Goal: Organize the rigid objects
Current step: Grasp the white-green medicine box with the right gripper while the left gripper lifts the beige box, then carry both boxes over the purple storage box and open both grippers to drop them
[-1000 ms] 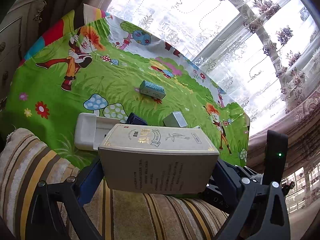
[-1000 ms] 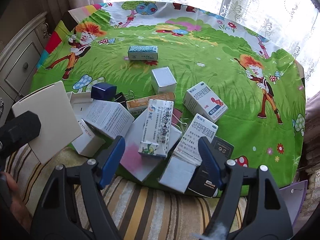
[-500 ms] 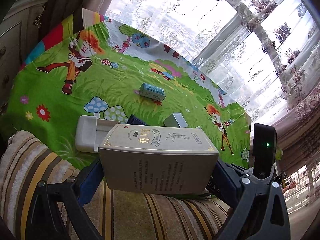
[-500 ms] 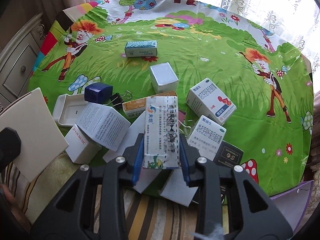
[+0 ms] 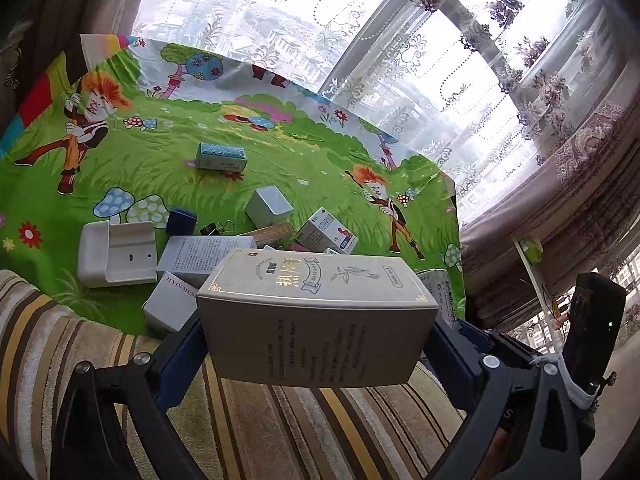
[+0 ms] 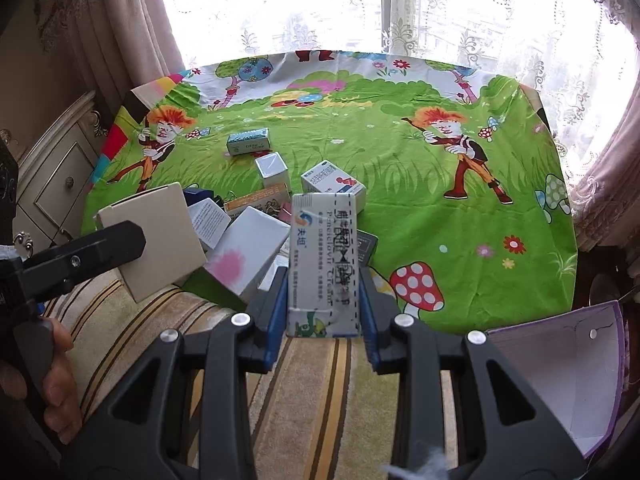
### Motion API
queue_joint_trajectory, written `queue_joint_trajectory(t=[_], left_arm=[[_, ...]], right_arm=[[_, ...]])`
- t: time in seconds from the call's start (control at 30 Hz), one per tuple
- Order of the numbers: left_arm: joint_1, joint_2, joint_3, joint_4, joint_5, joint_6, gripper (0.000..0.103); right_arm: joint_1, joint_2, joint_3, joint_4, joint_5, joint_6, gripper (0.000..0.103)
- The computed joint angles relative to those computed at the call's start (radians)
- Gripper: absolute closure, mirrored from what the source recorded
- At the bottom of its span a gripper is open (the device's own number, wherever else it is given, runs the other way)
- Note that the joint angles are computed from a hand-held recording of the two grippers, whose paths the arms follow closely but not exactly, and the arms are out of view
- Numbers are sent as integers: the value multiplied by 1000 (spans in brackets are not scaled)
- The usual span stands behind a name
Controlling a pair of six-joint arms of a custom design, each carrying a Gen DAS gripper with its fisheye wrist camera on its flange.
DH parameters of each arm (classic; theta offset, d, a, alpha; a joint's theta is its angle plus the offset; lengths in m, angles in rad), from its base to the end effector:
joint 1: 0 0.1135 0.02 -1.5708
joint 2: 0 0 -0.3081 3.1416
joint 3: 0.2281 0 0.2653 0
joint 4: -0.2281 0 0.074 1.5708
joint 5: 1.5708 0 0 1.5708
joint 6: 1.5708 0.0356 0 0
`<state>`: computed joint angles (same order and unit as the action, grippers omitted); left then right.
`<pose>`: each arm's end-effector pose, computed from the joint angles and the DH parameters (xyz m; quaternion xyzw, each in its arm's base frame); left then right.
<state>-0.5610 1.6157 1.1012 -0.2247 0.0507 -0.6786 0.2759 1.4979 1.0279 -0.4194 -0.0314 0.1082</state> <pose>0.3117 -0.1980 0.2725 -0.0435 0.9135 -0.2534 0.3152 0.3116 0.0894 0.2721 -0.0841 0.9387 0.0783 0.3251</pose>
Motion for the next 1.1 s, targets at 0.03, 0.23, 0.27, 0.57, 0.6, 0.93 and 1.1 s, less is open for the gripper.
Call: queue_joint_trajectory(t=[0.03, 0.23, 0.27, 0.57, 0.6, 0.93, 1.1], left_arm=[[-21, 13, 19, -11, 5, 6, 3], [-134, 117, 160, -87, 60, 35, 3], [-151, 137, 187, -101, 68, 39, 3], [-276, 317, 427, -217, 174, 64, 3], [-287, 336, 450, -220, 191, 66, 3], [-304, 394, 472, -160, 356, -13, 1], [-304, 391, 466, -139, 373, 20, 0]], right_arm=[[-21, -31, -27, 0, -2, -2, 66], [-214, -182, -161, -13, -54, -27, 66], [-252, -202, -181, -13, -65, -35, 66], [-550, -290, -296, -18, -141, -132, 66], [-574, -296, -303, -21, -145, -144, 66], [-760, -391, -373, -27, -196, -227, 20], [-795, -406, -373, -19, -206, -235, 9]])
